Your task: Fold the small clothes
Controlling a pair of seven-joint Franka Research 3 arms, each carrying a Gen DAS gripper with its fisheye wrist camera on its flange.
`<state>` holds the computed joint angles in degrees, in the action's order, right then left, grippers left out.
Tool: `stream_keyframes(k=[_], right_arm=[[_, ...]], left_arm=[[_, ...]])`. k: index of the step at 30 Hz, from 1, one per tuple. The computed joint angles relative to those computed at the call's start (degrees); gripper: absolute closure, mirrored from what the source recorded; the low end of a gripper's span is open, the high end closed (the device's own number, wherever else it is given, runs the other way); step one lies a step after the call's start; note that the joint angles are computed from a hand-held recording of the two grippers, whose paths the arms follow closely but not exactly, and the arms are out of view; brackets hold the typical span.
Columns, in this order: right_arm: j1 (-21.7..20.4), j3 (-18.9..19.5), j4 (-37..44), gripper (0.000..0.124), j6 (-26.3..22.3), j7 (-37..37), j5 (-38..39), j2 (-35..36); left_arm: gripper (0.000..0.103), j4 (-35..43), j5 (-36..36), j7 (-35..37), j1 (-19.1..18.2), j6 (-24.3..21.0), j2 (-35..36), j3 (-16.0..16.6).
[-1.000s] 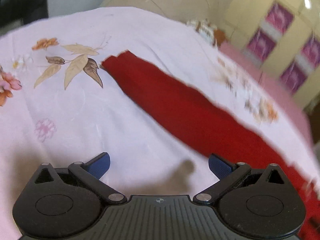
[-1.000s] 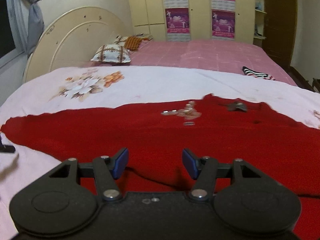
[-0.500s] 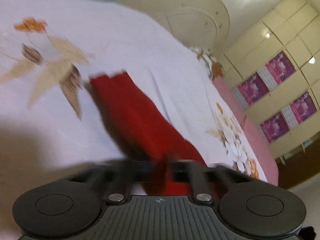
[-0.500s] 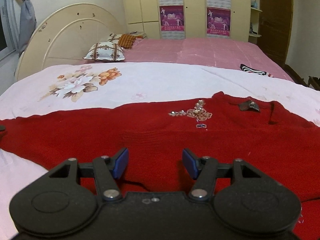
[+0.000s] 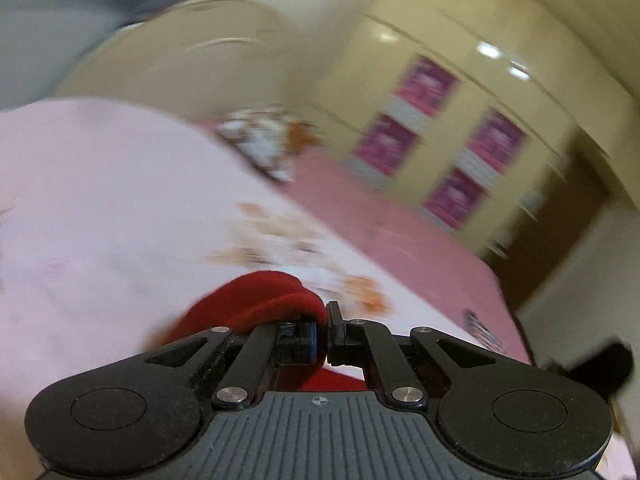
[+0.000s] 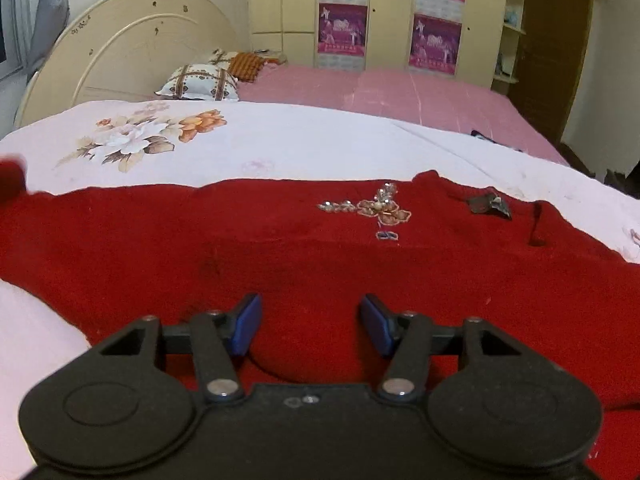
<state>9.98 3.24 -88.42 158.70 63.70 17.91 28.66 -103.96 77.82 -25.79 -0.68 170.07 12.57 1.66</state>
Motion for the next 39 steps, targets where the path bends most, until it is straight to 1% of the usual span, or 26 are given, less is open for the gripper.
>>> stream_keyframes(k=[1,3,6,7,8,10,11,12,13,14,16,18,20,21,22,23,24,25,26,27,28,30,33,35,37,39], right_arm=[[-1.1,0.8,1.0,0.076,-1.7,0.0,1.5,0.1],[-4.8,3.8,0.9,0.075,-3.0,-1.6,8.2,-1.3],[-8.3,4.6,-0.4,0.075,-3.7,-4.2,14.7,-3.9],[-8.8,4.2,-0.7,0.074,-4.0,-4.6,15.9,-4.5],[-9.4,3.5,-1.1,0.074,-4.2,-4.9,16.8,-5.1],[-10.6,1.8,-2.0,0.072,-4.4,-4.8,18.0,-6.1],[-11.0,1.1,-2.3,0.071,-4.6,-4.7,18.3,-6.4],[-11.6,0.3,-2.6,0.07,-5.1,-4.3,18.4,-6.6],[-12.0,-0.5,-2.8,0.07,-5.4,-3.8,18.2,-6.6],[-12.5,-1.1,-3.2,0.07,-5.6,-3.5,18.1,-6.7],[-13.6,-1.8,-3.8,0.07,-6.2,-3.3,18.4,-6.8],[-14.8,-1.6,-4.0,0.067,-7.4,-3.8,19.7,-6.8],[-15.9,-1.0,-4.2,0.061,-8.1,-5.3,21.8,-6.8],[-16.2,-0.8,-3.9,0.06,-8.5,-5.8,22.6,-6.6],[-16.7,-0.4,-3.5,0.059,-9.2,-6.7,23.7,-6.4],[-16.9,-0.1,-2.9,0.057,-9.9,-7.6,24.6,-6.1],[-17.0,0.1,-2.4,0.056,-10.5,-8.5,25.1,-5.8],[-16.9,0.0,-2.1,0.056,-10.9,-8.9,25.2,-5.8],[-17.0,0.1,-2.6,0.056,-11.3,-10.0,25.6,-6.3],[-16.9,0.1,-2.6,0.055,-11.8,-10.4,25.9,-6.4],[-17.2,0.4,-2.3,0.056,-12.8,-11.6,26.8,-6.4],[-16.6,0.6,-3.0,0.056,-12.7,-14.0,27.2,-6.9],[-15.5,1.1,-3.7,0.056,-12.6,-17.2,28.0,-7.7],[-14.5,1.4,-4.3,0.056,-12.1,-19.5,28.5,-8.2],[-13.2,1.7,-4.7,0.056,-11.6,-21.8,28.4,-8.5],[-11.0,1.6,-6.0,0.056,-8.9,-23.5,26.4,-8.7]], left_arm=[[0.099,2.1,-1.5,3.2,-0.3,1.0,1.3,-1.1],[0.099,6.7,-7.3,12.1,-1.4,2.2,4.8,-3.3],[0.099,13.3,-18.9,27.3,-2.7,3.3,10.9,-7.9],[0.099,13.9,-19.4,29.2,-1.8,3.0,11.7,-11.0],[0.099,16.6,-23.7,35.0,-2.2,2.4,14.4,-13.2],[0.099,22.5,-30.5,46.1,-1.8,-1.1,19.9,-19.4],[0.099,26.6,-34.0,53.1,-1.7,-4.8,23.6,-23.1],[0.099,29.2,-36.3,57.9,-2.3,-8.1,25.6,-25.2],[0.099,33.1,-38.7,63.5,-3.1,-12.6,28.4,-27.4],[0.099,35.9,-39.6,66.5,-4.8,-16.1,30.0,-27.5],[0.099,38.9,-40.9,69.5,-7.3,-21.0,30.9,-26.5],[0.099,38.3,-41.7,69.9,-8.7,-21.4,29.8,-24.8],[0.098,36.7,-42.8,70.0,-9.3,-20.7,28.0,-23.3],[0.096,37.3,-43.5,70.6,-9.7,-20.8,28.0,-22.6],[0.075,36.2,-43.6,70.3,-10.5,-20.4,26.9,-21.5],[0.037,33.1,-43.0,69.5,-10.2,-19.6,24.4,-21.2],[0.023,31.9,-42.9,68.8,-11.6,-18.2,23.1,-18.9],[0.012,30.9,-41.0,66.2,-12.9,-15.5,22.4,-16.0],[0.011,29.0,-39.5,63.7,-14.0,-12.7,20.9,-13.5],[0.011,27.9,-40.0,63.7,-14.2,-11.5,19.9,-12.6],[0.011,27.5,-41.4,64.9,-13.9,-11.7,19.1,-12.5],[0.011,26.1,-42.5,63.7,-14.7,-11.9,17.6,-10.2],[0.011,23.0,-41.7,59.1,-17.1,-16.0,14.5,-4.9],[0.011,20.9,-39.2,53.7,-18.2,-20.8,12.6,-2.0],[0.011,18.3,-36.8,48.2,-18.1,-24.5,10.8,-0.8],[0.011,15.4,-35.4,45.1,-16.9,-26.1,9.4,-1.0]])
